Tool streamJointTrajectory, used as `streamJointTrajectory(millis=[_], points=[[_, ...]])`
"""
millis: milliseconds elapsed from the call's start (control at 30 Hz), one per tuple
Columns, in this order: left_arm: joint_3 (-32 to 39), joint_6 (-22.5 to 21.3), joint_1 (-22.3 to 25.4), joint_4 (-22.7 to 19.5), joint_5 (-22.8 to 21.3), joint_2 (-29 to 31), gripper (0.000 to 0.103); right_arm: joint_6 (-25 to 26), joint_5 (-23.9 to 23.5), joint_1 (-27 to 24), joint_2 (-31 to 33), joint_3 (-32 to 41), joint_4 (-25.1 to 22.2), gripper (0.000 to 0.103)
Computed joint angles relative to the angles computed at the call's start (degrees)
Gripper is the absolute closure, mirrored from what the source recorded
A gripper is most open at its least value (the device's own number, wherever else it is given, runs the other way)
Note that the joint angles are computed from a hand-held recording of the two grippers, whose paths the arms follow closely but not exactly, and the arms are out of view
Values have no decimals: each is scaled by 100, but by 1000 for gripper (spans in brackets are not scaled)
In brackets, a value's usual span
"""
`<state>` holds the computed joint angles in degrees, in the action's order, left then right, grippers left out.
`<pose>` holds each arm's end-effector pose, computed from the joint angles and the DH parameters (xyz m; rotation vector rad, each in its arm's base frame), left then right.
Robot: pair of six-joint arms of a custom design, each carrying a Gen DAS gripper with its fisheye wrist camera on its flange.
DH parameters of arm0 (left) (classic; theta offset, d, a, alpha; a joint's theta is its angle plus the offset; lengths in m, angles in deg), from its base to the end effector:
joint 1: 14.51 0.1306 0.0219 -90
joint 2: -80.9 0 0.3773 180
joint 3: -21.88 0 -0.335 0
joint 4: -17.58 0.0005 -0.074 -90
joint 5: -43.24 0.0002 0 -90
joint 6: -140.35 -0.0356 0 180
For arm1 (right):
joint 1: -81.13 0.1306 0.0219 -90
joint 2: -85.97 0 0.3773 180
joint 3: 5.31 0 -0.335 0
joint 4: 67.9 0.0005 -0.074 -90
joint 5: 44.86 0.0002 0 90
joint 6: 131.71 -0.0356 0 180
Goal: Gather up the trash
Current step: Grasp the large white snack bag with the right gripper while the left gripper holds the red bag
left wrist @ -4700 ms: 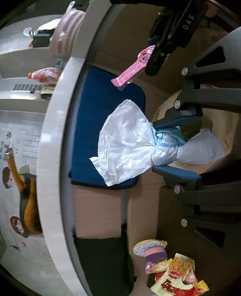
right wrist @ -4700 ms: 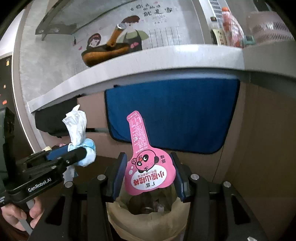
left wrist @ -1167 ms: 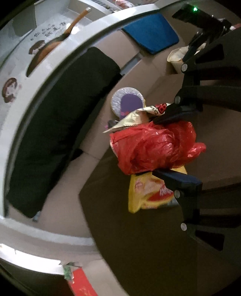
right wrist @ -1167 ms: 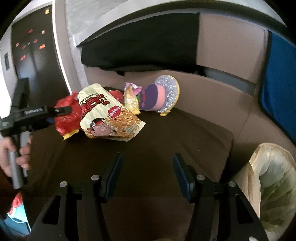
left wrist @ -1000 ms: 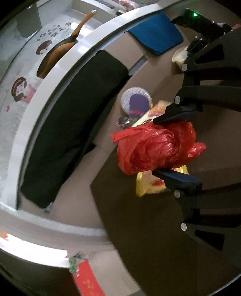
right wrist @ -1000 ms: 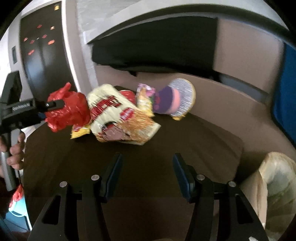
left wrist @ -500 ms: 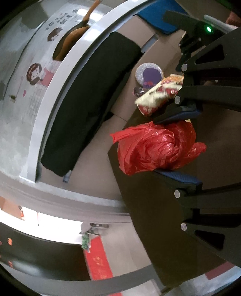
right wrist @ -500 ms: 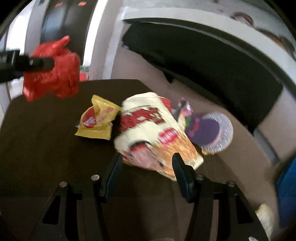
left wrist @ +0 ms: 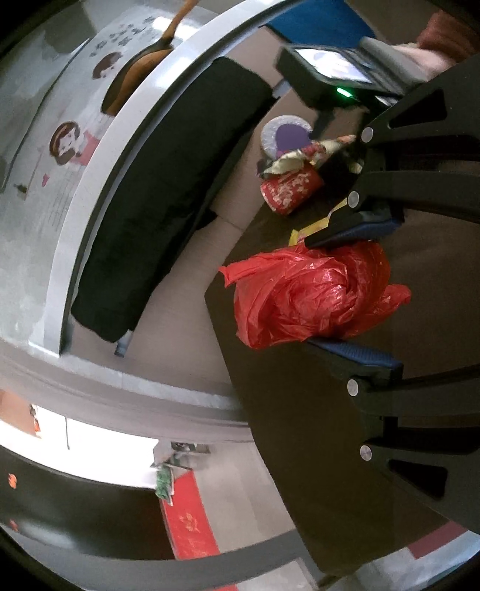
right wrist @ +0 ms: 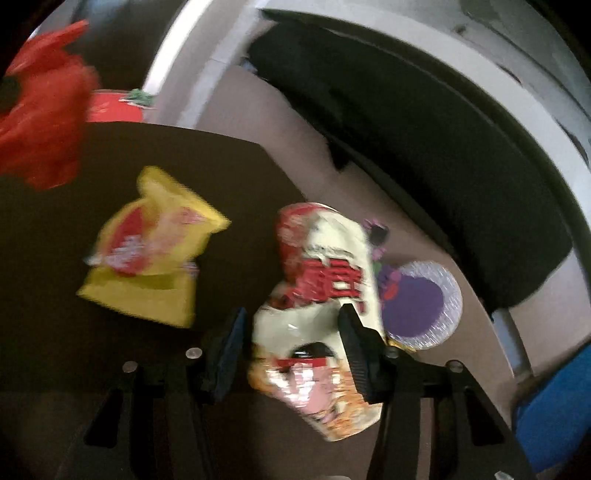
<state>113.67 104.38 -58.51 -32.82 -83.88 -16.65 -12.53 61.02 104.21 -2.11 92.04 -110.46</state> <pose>0.2879 -0.2488 0.4916 -0.5053 2.0724 -0.2601 0.4219 0.1686 0.4739 -0.8354 2.0507 -0.3661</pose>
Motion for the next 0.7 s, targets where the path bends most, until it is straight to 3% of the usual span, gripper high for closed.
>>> streamJointTrajectory(millis=[133, 300, 400, 467, 633, 700], points=[[-17, -74, 45, 176, 256, 48, 54, -573, -496, -599, 81, 527, -517, 57], [143, -231, 36, 261, 450, 242, 54, -1471, -2241, -1694, 500, 1487, -1643, 59], [247, -313, 27, 283, 568, 336, 54, -1413, -3041, -2036, 759, 1829, -2126, 63], [343, -416, 19, 268, 581, 405, 54, -1247, -3275, -2082, 768, 1820, -2189, 63], [638, -493, 20, 132, 558, 618, 54, -940, -3201, -1807, 1030, 2064, -2210, 74], [766, -473, 24, 41, 559, 722, 54, -746, -3459, -1752, 1257, 2308, -2470, 81]])
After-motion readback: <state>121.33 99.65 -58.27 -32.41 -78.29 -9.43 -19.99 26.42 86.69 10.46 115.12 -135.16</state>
